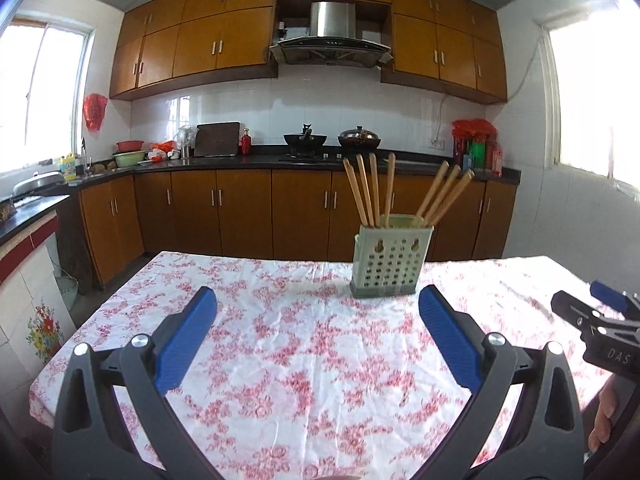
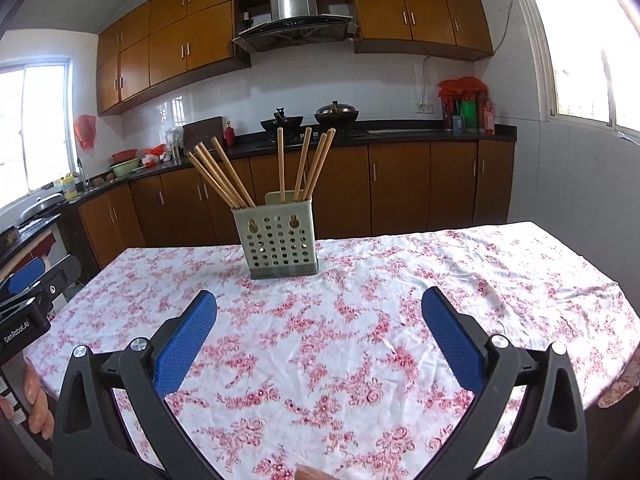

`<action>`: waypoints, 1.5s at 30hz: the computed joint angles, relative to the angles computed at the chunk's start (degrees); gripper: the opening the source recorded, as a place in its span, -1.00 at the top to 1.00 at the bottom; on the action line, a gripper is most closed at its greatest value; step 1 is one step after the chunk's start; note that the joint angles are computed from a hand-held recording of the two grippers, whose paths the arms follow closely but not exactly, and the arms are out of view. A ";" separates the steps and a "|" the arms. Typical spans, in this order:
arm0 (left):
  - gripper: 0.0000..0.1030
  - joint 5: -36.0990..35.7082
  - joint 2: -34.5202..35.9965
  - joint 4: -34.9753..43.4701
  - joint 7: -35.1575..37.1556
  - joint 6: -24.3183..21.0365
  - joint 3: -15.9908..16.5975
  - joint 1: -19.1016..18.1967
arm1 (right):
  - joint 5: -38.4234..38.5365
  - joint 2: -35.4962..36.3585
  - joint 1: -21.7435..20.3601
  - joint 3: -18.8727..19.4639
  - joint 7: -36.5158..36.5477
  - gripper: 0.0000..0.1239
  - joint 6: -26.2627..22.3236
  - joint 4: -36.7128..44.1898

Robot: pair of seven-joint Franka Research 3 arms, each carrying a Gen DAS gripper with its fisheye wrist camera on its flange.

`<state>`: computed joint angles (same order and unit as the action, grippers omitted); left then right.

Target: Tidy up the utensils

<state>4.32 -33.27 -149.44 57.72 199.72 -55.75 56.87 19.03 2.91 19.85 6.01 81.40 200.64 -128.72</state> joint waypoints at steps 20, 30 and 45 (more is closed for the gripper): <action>-0.92 5.05 -1.73 -2.14 -5.26 -1.96 -3.16 2.19 | 20.81 1.22 5.65 -0.46 -19.44 -0.64 0.32 0.67; -0.92 5.29 -1.82 -2.29 -5.52 -1.63 -3.18 2.14 | 20.22 1.04 5.28 -0.21 -18.77 -0.64 0.34 0.38; -0.92 5.32 -1.21 -2.19 -5.11 -1.68 -2.92 1.70 | 21.85 1.15 5.75 -0.40 -20.01 -0.64 -0.13 0.89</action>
